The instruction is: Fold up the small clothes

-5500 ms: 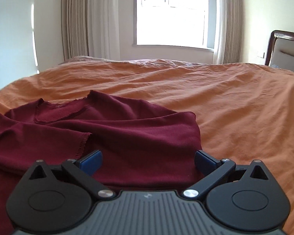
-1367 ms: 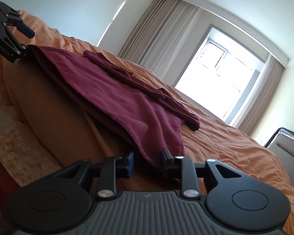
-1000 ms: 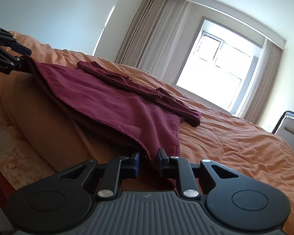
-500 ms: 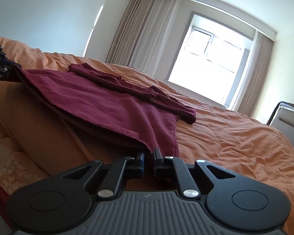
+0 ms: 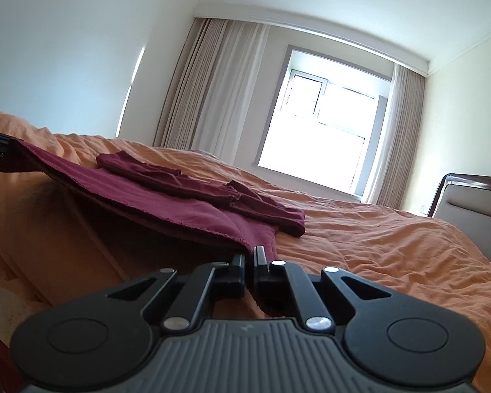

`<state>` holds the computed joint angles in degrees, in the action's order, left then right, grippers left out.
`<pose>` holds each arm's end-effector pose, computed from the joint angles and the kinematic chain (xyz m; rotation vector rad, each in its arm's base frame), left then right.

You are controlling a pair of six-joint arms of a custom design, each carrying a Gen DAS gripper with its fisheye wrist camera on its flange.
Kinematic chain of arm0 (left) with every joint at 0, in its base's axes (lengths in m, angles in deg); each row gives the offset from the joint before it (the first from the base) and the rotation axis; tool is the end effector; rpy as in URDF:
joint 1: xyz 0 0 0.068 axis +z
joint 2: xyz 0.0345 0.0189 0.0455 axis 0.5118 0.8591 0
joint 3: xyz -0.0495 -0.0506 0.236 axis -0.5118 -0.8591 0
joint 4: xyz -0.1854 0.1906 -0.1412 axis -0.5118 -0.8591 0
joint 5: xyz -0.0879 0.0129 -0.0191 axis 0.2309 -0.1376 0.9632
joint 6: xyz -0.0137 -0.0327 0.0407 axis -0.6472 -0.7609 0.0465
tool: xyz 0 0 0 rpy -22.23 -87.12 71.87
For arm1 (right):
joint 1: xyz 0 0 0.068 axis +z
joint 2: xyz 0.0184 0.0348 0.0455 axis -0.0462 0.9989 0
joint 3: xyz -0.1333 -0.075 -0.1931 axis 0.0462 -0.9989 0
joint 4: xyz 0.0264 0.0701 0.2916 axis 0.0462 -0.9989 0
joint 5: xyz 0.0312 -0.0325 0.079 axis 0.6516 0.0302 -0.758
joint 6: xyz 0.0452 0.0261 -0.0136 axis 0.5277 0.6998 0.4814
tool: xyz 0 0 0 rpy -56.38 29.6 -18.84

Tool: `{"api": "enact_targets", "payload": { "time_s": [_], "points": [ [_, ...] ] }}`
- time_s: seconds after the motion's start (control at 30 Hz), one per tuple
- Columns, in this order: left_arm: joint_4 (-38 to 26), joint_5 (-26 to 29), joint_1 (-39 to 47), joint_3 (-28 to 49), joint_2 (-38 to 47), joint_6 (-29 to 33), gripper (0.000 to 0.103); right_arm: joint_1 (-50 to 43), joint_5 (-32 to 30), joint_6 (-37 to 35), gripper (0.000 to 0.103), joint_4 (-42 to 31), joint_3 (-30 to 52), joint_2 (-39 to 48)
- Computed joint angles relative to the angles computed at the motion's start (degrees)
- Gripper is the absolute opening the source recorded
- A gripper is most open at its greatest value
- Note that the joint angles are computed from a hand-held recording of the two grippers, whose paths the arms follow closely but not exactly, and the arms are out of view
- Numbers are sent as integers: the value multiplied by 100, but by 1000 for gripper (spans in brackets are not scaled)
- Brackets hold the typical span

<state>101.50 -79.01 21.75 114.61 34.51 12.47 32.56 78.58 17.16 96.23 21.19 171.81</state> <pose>0.3369 -0.0542 0.0135 0.6043 1.7178 0.2297 0.2938 0.1817 0.0312 -0.2284 1.7540 -0.2318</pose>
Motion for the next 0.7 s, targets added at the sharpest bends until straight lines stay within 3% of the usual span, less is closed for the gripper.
{"api": "enact_targets", "payload": {
  "time_s": [0.27, 0.4, 0.57, 0.7],
  "points": [
    [858, 101, -9, -533, -378, -352, 4, 442, 533, -84, 5, 804, -695, -631],
    [1000, 241, 1, -1119, -1010, -626, 4, 899, 987, -438, 5, 1328, -1303, -1242],
    [1038, 421, -29, -2187, -2423, -971, 4, 1567, 1553, -942, 5, 1779, -2140, -2429],
    [364, 524, -137, -3078, -4324, -1077, 4, 2053, 1854, -1290, 5, 1559, -2712, -3690]
  ]
}}
